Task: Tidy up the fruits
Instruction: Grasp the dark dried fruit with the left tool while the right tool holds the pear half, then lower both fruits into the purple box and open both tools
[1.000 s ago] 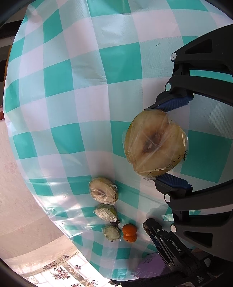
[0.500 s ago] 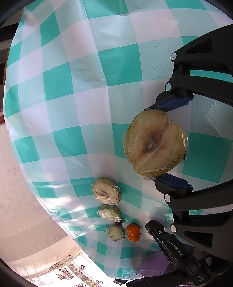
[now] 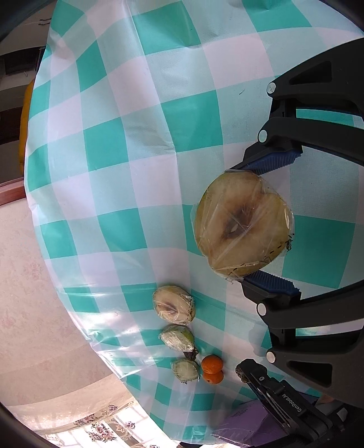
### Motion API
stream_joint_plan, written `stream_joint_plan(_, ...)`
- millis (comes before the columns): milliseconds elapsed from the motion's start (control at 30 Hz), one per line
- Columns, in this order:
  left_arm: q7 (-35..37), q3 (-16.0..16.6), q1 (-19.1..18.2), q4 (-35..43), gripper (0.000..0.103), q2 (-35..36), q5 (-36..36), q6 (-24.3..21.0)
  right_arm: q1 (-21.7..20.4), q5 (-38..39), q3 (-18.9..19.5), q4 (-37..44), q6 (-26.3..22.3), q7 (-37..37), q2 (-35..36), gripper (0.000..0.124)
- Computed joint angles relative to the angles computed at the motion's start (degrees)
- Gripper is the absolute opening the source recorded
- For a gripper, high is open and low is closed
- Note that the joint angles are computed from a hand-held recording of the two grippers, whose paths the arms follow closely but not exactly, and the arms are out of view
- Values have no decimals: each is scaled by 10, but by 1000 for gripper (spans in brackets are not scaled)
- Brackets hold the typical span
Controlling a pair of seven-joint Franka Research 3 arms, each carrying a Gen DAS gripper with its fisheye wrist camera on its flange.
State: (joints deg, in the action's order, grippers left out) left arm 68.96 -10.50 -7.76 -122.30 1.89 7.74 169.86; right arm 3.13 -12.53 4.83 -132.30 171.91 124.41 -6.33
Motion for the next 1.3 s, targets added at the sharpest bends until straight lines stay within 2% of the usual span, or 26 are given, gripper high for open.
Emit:
stream_joint_plan(100, 41, -6, -5, -33, 40, -24, -50, 19, 6, 5, 5, -18, -1, -5, -17, 62)
stream_joint_plan(167, 118, -3, -22, -55, 40, -42, -145, 29, 16, 31, 3, -33, -1, -23, -30, 62)
stream_joint_plan(267, 229, 21, -66, -88, 40, -73, -276, 33, 29, 76, 3, -59, 0, -49, -53, 62)
stream_joint_plan(400, 321, 62, -122, -131, 40, -118, -370, 26, 40, 117, 16, -87, -15, -76, -84, 62)
stream_joint_plan(500, 356, 88, -151, -165, 40, -155, -405, 15, 46, 129, 30, -104, -29, -85, -103, 62)
stream_joint_plan(633, 355, 98, -159, -211, 40, -201, -386, 10, 69, 154, 34, -127, -27, -112, -127, 62)
stream_joint_plan(733, 321, 79, -136, -246, 40, -242, -319, 22, 87, 178, 33, -138, -28, -134, -139, 62)
stream_joint_plan(833, 320, 83, -141, -275, 40, -295, -281, 47, 112, 210, 25, -143, -25, -156, -144, 62)
stream_joint_plan(900, 315, 87, -137, -286, 40, -329, -258, 53, 144, 250, 9, -140, -16, -178, -142, 62)
stream_joint_plan(967, 296, 82, -112, -292, 40, -360, -235, 48, 172, 279, 2, -130, -6, -206, -140, 62)
stream_joint_plan(1033, 276, 87, -91, -294, 40, -389, -219, 35, 185, 284, 12, -111, 4, -232, -137, 62)
stream_joint_plan(1133, 231, 73, -22, -297, 40, -429, -183, 18, 241, 315, -3, -78, 31, -300, -127, 62)
stream_joint_plan(1300, 170, 58, 93, -292, 40, -462, -114, -27, 373, 417, -67, -11, 37, -463, -96, 62)
